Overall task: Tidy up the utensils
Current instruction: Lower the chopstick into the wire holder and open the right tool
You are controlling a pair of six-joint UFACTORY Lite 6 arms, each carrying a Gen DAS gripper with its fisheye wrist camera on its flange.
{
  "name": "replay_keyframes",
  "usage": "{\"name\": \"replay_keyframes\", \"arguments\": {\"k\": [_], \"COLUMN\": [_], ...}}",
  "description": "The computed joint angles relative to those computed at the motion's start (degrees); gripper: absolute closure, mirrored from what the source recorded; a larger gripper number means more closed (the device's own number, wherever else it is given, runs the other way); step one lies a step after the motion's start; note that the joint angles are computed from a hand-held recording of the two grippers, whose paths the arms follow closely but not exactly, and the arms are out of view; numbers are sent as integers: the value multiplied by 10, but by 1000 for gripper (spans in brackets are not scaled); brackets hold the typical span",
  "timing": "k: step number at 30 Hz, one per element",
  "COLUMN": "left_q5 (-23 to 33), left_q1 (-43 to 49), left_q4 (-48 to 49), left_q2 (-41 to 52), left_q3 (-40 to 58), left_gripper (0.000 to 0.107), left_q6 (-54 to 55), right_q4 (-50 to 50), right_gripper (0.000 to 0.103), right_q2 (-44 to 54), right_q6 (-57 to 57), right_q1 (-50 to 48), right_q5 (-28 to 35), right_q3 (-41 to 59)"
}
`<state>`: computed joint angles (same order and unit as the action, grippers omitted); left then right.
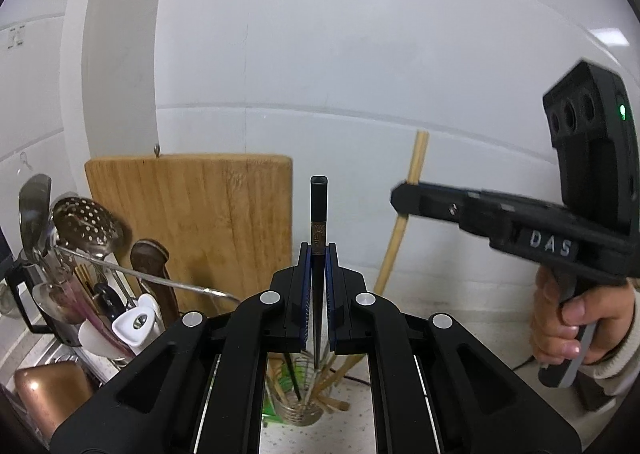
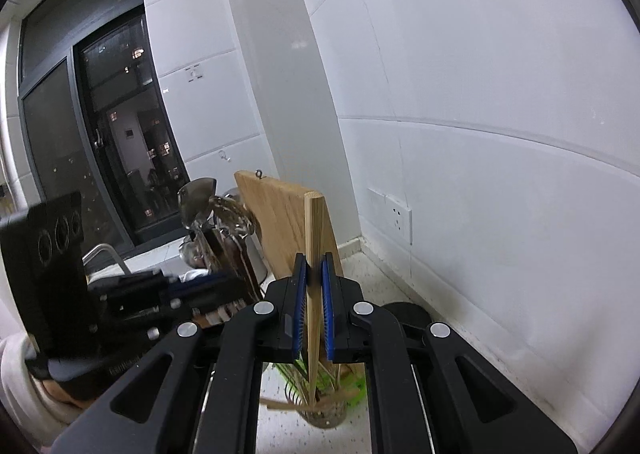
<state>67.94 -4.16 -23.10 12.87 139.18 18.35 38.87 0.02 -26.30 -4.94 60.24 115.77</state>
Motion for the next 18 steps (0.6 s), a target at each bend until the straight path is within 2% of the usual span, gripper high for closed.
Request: {"name": "replay_keyframes", "arguments": {"k": [2,7,12,18], "left_q5": [-19,-65,-130,-173], "left_q1": [6,22,14,4], "left_q4": [-6,-33,-52,-53], "left_q2": [-15,-52,-93,-126], "left_q3": [-42,-147,-260,-345], "left_gripper": [101,101,101,101], "left_q6": [16,66,130,157], "right_q4": [-32,-69,-79,-73], "right_gripper": [98,98,98,98], "right_q2": [18,16,4,0], "right_q6": [29,43,37,34], "right_q1": [35,66,74,81], "right_q5": [-24,-75,-109,-131], "right_q3": [9,-42,-103,-148]}}
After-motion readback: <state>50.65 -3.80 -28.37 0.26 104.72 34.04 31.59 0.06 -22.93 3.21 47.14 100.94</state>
